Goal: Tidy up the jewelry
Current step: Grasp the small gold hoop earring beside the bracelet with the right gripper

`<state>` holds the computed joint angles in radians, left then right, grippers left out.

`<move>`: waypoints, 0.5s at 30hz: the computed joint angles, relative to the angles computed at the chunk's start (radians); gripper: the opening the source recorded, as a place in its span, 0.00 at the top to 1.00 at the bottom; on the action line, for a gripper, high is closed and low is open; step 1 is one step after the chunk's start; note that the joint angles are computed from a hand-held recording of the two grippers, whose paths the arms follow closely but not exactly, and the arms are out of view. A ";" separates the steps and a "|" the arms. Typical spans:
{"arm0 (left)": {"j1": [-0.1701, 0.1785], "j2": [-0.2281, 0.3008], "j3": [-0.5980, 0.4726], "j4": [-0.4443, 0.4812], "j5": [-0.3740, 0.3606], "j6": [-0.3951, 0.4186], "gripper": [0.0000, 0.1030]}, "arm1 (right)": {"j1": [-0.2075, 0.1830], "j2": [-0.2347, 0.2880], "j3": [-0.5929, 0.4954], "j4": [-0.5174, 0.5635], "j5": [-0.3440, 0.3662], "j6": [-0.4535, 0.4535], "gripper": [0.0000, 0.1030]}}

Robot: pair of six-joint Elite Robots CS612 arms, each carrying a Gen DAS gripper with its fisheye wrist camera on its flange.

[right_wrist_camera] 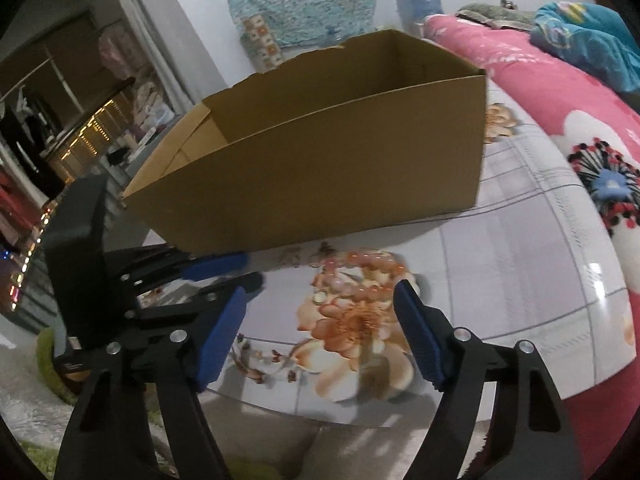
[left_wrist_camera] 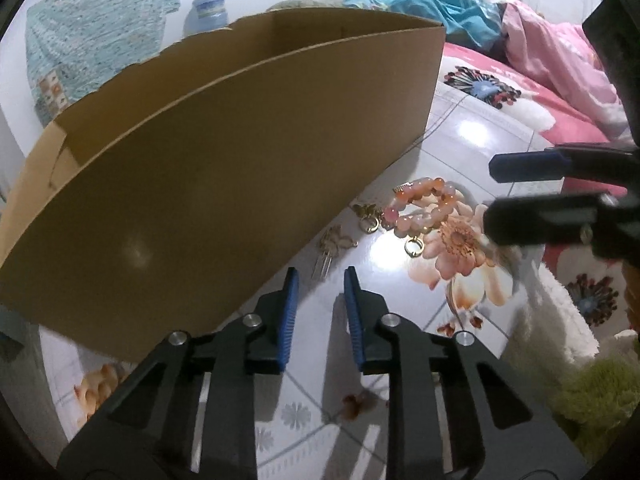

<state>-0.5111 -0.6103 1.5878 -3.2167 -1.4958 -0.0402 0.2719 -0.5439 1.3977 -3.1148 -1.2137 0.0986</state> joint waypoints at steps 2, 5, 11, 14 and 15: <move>0.000 0.004 -0.009 0.010 0.002 0.012 0.80 | 0.001 0.004 -0.008 0.007 0.005 -0.008 0.32; -0.002 0.010 -0.021 0.022 0.014 0.018 0.80 | -0.001 0.007 -0.013 0.007 0.018 -0.013 0.36; 0.001 0.019 -0.039 0.027 -0.008 0.017 0.93 | -0.005 0.014 -0.023 0.011 0.037 -0.017 0.42; -0.003 0.020 -0.037 0.019 0.002 0.039 0.95 | -0.006 0.015 -0.023 0.011 0.041 -0.015 0.46; -0.004 0.020 -0.036 0.017 0.003 0.043 0.96 | -0.005 0.015 -0.024 0.009 0.037 -0.013 0.46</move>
<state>-0.5151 -0.5907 1.5513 -3.2002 -1.4928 0.0031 0.2667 -0.5287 1.3739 -3.1057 -1.1763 0.0853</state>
